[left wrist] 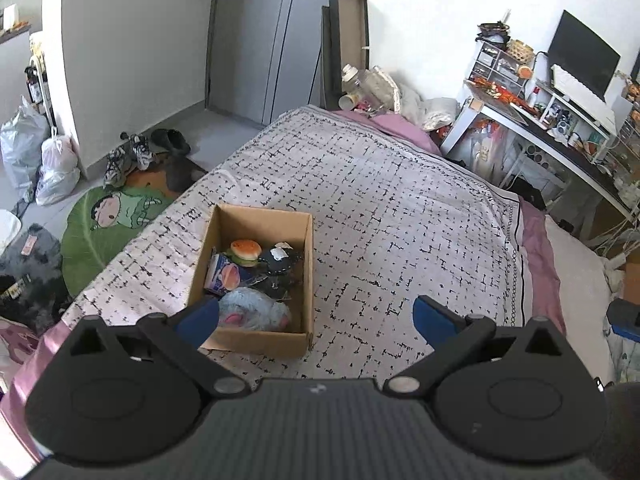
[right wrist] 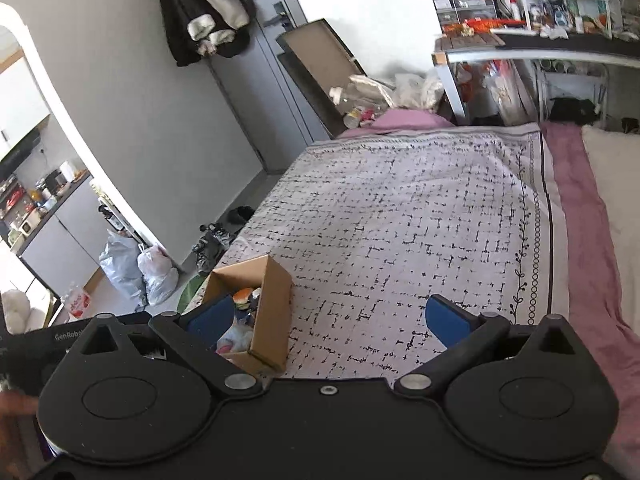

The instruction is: Organize soft objects

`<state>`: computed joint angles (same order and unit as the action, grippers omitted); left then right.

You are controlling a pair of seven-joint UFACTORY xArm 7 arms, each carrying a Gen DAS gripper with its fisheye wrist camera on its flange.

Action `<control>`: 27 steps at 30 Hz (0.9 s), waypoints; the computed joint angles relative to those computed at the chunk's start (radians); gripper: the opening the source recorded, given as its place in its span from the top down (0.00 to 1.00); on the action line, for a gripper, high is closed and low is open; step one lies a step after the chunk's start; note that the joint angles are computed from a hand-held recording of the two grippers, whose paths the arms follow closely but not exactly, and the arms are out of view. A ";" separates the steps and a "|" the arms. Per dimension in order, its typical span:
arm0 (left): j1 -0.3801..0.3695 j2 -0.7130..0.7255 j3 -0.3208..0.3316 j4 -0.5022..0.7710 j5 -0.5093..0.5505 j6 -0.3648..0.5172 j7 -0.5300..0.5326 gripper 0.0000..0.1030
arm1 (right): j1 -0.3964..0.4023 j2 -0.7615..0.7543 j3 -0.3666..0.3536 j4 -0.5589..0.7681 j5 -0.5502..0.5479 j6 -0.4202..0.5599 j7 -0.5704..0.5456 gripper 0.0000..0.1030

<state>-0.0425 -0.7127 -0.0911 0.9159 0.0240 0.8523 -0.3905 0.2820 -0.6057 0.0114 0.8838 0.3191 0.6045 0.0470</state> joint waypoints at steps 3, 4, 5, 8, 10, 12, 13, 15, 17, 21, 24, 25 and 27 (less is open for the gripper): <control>-0.009 -0.026 0.005 -0.003 0.004 0.017 0.024 0.01 | -0.014 -0.024 0.007 -0.019 -0.016 -0.003 0.013 0.00; -0.014 -0.039 0.007 -0.009 0.004 0.019 0.035 0.01 | -0.019 -0.032 0.010 -0.030 -0.021 -0.004 0.020 0.00; -0.015 -0.050 0.006 -0.014 0.004 0.020 0.041 0.01 | -0.023 -0.038 0.011 -0.038 -0.025 -0.002 0.025 0.00; -0.016 -0.091 0.003 -0.047 0.000 0.007 0.046 0.01 | -0.002 -0.068 -0.010 -0.074 -0.001 -0.014 0.021 0.00; -0.012 -0.112 -0.001 -0.068 -0.004 0.012 0.039 0.01 | 0.019 -0.096 -0.024 -0.099 0.016 -0.038 -0.003 0.00; 0.000 -0.139 -0.012 -0.091 0.002 0.014 0.022 0.01 | 0.035 -0.120 -0.028 -0.112 0.012 -0.033 -0.030 0.00; 0.001 -0.155 -0.016 -0.104 0.004 0.013 0.017 0.01 | 0.049 -0.126 -0.037 -0.111 0.016 -0.018 -0.047 0.00; 0.002 -0.174 -0.023 -0.116 0.009 0.023 0.012 0.01 | 0.088 -0.131 -0.069 -0.106 0.051 0.022 -0.084 0.00; 0.000 -0.187 -0.034 -0.123 0.014 0.042 0.008 0.01 | 0.084 -0.134 -0.065 -0.105 0.063 0.056 -0.086 0.00; 0.004 -0.210 -0.067 -0.136 0.044 0.070 -0.001 0.01 | 0.067 -0.159 -0.036 -0.125 0.054 0.070 -0.102 0.00; -0.005 -0.219 -0.081 -0.147 0.053 0.082 -0.010 0.01 | 0.064 -0.173 -0.027 -0.136 0.044 0.083 -0.114 0.00; -0.007 -0.216 -0.085 -0.145 0.052 0.092 -0.015 0.01 | 0.066 -0.172 -0.027 -0.137 0.046 0.084 -0.117 0.00; -0.012 -0.214 -0.093 -0.143 0.058 0.099 -0.023 0.01 | 0.062 -0.177 -0.027 -0.141 0.046 0.088 -0.118 0.00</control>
